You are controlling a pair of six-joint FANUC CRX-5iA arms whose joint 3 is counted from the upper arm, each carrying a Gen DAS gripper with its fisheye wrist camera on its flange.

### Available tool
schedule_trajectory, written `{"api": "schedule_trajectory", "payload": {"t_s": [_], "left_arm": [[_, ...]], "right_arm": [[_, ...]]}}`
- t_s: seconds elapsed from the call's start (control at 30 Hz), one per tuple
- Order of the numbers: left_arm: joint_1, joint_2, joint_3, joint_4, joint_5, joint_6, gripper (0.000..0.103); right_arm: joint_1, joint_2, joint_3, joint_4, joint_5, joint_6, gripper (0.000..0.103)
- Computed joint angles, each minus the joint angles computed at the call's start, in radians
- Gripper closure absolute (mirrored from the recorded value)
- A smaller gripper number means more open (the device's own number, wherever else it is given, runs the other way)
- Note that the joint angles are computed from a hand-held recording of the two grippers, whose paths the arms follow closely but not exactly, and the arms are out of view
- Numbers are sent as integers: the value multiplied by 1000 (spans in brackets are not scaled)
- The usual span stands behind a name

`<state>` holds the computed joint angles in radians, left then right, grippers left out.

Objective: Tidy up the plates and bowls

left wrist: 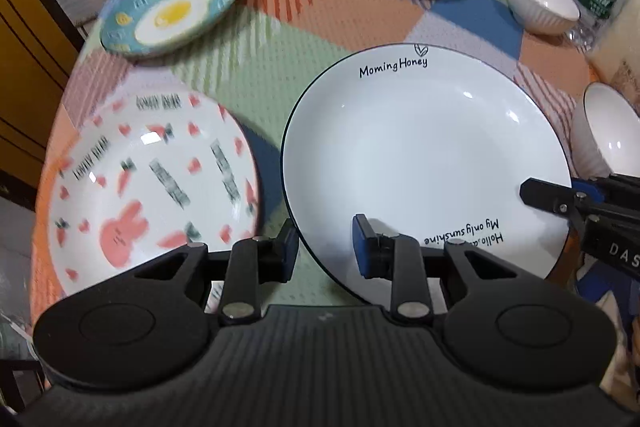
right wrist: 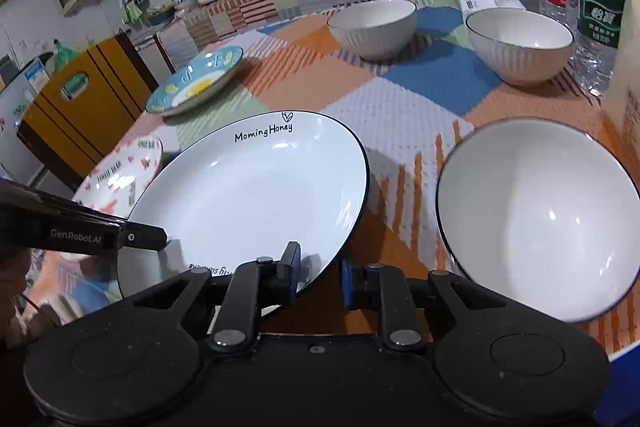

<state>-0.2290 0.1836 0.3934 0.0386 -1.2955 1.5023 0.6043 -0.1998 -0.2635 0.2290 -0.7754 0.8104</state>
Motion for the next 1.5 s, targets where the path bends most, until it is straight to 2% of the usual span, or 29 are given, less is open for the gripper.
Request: {"api": "schedule_trajectory", "payload": {"t_s": [0.07, 0.13, 0.3, 0.47, 0.53, 0.7, 1.0, 1.1, 1.23, 1.3, 1.5], "left_arm": [[1, 4, 22, -15, 16, -16, 76], [8, 28, 70, -16, 0, -23, 76], [16, 92, 171, -23, 4, -45, 76], [52, 189, 265, 57, -51, -69, 76], [53, 207, 273, 57, -39, -65, 76], [65, 263, 313, 86, -43, -44, 76], [48, 295, 334, 60, -41, 7, 76], [52, 308, 351, 77, -74, 26, 76], [59, 348, 382, 108, -146, 98, 76], [58, 335, 360, 109, -124, 116, 76], [54, 341, 386, 93, -148, 127, 76]], "right_arm": [[-15, 16, 32, -33, -2, 12, 78], [-28, 40, 69, -61, -2, 23, 78], [-51, 94, 129, -52, 34, 39, 78], [-104, 185, 236, -111, 10, 100, 78], [-117, 222, 273, -117, -4, 118, 78], [-138, 302, 362, -136, -64, 148, 78], [-144, 387, 467, -115, -174, 164, 78], [-132, 400, 479, -76, -195, 163, 77], [-118, 446, 534, -45, -288, 154, 74], [-115, 463, 549, -34, -318, 149, 72], [-113, 470, 569, -38, -354, 154, 70]]}}
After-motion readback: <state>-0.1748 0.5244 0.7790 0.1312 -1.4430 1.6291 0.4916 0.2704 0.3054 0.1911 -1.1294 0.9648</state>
